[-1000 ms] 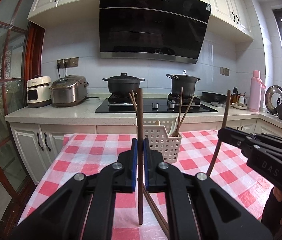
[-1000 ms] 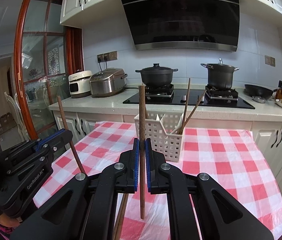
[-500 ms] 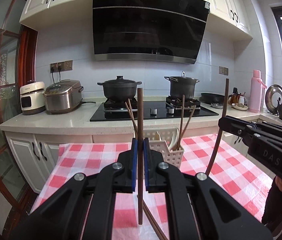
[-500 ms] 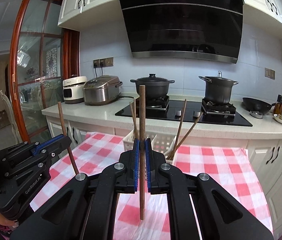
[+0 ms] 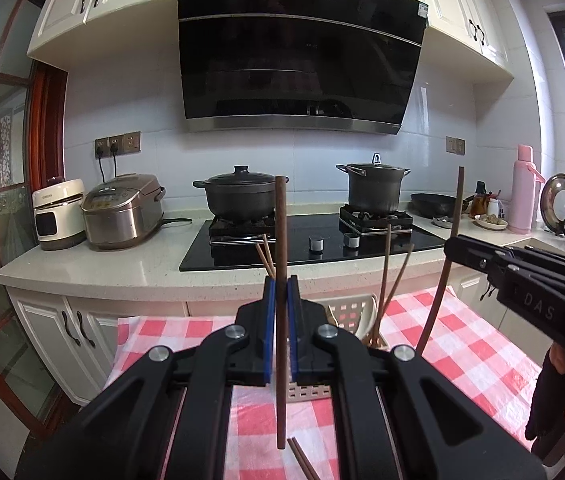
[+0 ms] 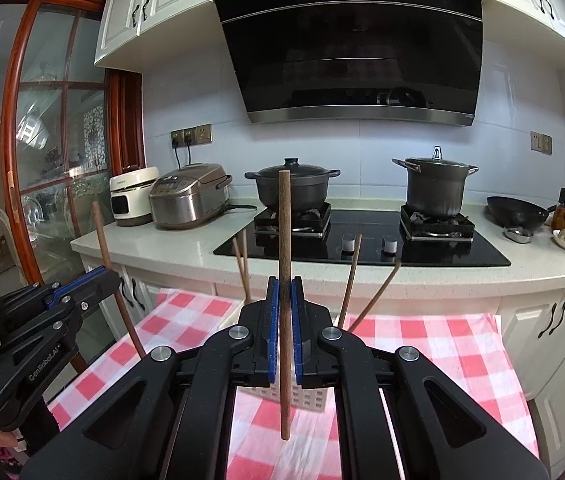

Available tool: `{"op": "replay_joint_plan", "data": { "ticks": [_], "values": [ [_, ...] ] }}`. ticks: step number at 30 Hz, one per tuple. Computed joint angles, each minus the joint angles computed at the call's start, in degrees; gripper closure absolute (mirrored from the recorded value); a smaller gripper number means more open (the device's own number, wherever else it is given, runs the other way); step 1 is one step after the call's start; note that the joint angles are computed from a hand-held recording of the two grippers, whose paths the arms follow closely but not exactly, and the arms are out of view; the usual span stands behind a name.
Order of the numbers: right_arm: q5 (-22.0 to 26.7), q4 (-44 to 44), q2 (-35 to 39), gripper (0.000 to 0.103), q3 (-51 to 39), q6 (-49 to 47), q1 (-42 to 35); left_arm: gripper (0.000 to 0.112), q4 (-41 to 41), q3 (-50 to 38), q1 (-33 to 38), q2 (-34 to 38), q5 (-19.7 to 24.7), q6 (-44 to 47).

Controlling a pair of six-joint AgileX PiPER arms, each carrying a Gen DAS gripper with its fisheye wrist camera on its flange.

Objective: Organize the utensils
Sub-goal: 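Lower both chopsticks tip-first into the white basket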

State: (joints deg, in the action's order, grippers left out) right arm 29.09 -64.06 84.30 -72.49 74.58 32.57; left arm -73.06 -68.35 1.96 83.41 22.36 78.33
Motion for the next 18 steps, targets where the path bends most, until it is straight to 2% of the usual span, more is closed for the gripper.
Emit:
{"op": "replay_joint_plan", "data": {
  "ticks": [4, 8, 13, 15, 18],
  "values": [
    [-2.5, 8.5, 2.3, 0.097, -4.5, -7.8, -4.0, 0.106, 10.8, -8.5, -0.6, 4.2, 1.9, -12.3],
    [-2.0, 13.9, 5.5, 0.097, -10.1, -14.3, -6.2, 0.106, 20.2, -16.9, -2.2, 7.4, 2.4, -22.1],
    [-1.4, 18.9, 9.7, 0.097, -17.0, -20.3, -8.2, 0.106, 30.1, -28.5, -4.3, 12.1, 5.1, -34.7],
    [-1.3, 20.5, 11.1, 0.097, -19.4, -22.1, -9.0, 0.106, 33.2, -33.7, -4.8, 14.6, 7.0, -39.3],
    [-1.5, 23.4, 13.3, 0.097, -22.9, -24.8, -10.5, 0.106, 37.6, -38.6, -6.2, 17.2, 7.3, -43.9]
  ]
}}
